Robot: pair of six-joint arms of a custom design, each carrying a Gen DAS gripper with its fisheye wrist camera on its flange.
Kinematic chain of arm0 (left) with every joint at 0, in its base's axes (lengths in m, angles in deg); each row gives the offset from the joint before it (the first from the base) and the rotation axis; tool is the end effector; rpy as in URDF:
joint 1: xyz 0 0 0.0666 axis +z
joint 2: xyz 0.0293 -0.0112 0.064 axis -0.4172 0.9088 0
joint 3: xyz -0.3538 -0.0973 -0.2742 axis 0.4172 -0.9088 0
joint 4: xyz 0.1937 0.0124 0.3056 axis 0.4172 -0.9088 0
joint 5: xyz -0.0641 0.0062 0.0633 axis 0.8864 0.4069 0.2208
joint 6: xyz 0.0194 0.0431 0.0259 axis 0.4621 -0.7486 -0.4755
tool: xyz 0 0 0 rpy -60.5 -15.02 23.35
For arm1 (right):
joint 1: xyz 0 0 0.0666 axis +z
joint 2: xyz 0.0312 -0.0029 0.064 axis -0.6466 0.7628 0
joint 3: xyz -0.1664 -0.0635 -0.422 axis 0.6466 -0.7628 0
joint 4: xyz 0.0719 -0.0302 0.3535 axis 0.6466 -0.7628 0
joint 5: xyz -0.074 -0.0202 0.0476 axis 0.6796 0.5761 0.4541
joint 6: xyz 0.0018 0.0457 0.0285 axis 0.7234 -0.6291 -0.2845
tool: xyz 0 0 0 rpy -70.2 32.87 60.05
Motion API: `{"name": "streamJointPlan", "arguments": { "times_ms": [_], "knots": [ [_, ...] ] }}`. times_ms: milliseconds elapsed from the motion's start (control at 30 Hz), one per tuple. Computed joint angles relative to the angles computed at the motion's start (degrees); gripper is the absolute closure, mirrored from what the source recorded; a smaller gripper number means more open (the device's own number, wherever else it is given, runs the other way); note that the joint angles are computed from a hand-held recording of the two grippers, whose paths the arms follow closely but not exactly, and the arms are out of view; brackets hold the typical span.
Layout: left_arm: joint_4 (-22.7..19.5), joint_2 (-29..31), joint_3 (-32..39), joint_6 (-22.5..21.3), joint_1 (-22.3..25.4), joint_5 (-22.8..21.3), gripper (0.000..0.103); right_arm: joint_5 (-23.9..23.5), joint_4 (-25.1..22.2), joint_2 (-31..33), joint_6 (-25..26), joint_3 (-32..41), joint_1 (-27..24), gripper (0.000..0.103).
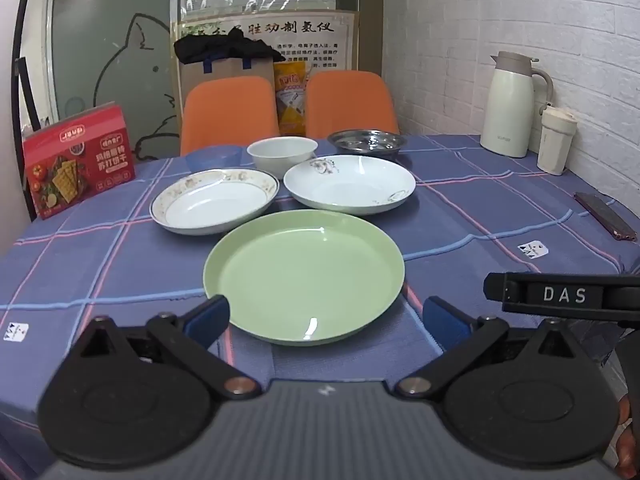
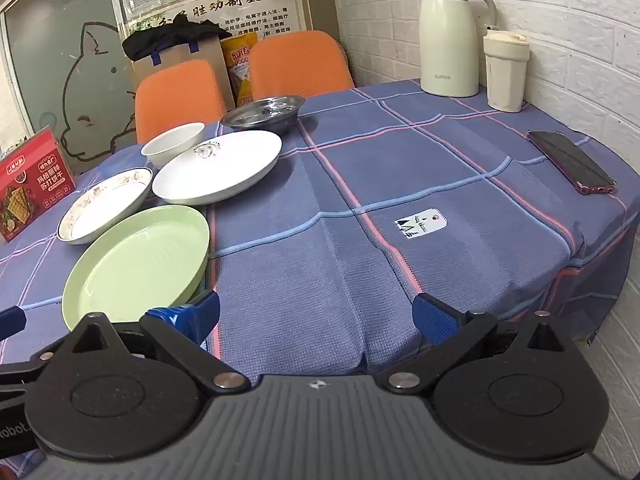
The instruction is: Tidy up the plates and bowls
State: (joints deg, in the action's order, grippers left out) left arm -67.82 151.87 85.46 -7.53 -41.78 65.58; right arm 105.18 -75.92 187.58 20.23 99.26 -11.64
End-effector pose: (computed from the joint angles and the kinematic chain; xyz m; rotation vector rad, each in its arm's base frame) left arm 0.6278 -0.1969 0.4421 0.4551 2.0761 -0.2143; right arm 0.5964 0.3029 0.4257 0.5284 2.1635 -0.0425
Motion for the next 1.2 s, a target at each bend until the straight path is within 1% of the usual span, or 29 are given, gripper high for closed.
{"name": "streamJointPlan", "arguments": {
  "times_ms": [67,100,167,200,333,1200],
  "knots": [
    [0.22,-0.07,-0.12,0.25,-0.11,-0.38,0.001,0.01,-0.49,0.19,-0.01,0.31,0.01,0.012],
    [-0.29,0.17,0.01,0.76,0.35,0.85,0.001,-0.11,-0.48,0.25,-0.13,0.35,0.00,0.012],
    [-0.71,0.23,0.21,0.76,0.33,0.84,0.001,-0.37,-0.64,0.45,-0.39,0.61,-0.02,0.012],
    [0.24,-0.04,-0.65,0.99,0.56,1.22,0.001,-0.41,-0.52,0.09,-0.43,0.20,-0.02,0.012],
    [-0.97,0.64,0.38,1.09,0.68,1.49,0.001,-0.46,-0.08,-0.26,-0.65,-0.24,0.01,0.012],
    [-1.16,0.47,0.46,1.18,0.32,0.98,0.001,-0.12,-0.36,0.22,-0.26,0.42,0.32,0.012]
  ]
}}
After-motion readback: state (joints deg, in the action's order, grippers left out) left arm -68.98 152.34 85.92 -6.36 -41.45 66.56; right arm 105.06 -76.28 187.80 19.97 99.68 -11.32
